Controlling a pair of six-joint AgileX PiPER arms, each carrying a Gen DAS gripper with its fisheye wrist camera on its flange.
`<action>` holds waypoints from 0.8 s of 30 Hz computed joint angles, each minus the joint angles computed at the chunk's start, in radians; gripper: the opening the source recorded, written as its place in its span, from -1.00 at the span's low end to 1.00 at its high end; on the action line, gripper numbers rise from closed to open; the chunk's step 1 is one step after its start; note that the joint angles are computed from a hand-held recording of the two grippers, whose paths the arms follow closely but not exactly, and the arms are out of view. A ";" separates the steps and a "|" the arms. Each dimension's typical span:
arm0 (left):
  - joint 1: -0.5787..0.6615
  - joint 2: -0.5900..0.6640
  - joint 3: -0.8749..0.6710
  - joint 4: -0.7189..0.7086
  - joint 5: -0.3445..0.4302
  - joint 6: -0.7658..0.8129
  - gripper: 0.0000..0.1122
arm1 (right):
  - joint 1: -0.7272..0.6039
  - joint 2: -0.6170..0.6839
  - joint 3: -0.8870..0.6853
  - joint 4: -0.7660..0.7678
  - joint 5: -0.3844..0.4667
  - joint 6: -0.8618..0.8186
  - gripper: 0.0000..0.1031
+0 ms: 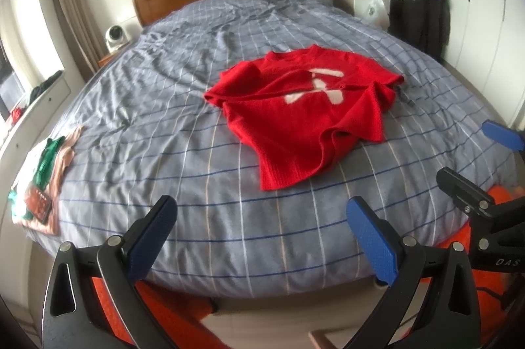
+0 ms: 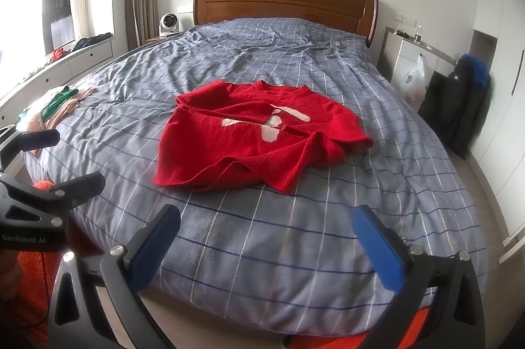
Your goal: Fold small clothes
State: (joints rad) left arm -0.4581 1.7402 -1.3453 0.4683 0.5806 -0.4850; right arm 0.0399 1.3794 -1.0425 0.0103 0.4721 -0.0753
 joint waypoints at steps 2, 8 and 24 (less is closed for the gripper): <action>0.002 0.000 0.000 -0.004 -0.002 0.005 0.83 | 0.000 -0.002 -0.001 0.001 0.002 -0.003 1.00; 0.003 0.000 0.000 -0.010 0.000 0.013 0.83 | 0.005 -0.002 -0.002 -0.008 0.005 0.008 1.00; 0.012 0.022 -0.008 -0.025 0.003 0.029 0.83 | 0.011 0.026 -0.006 -0.008 -0.001 0.017 1.00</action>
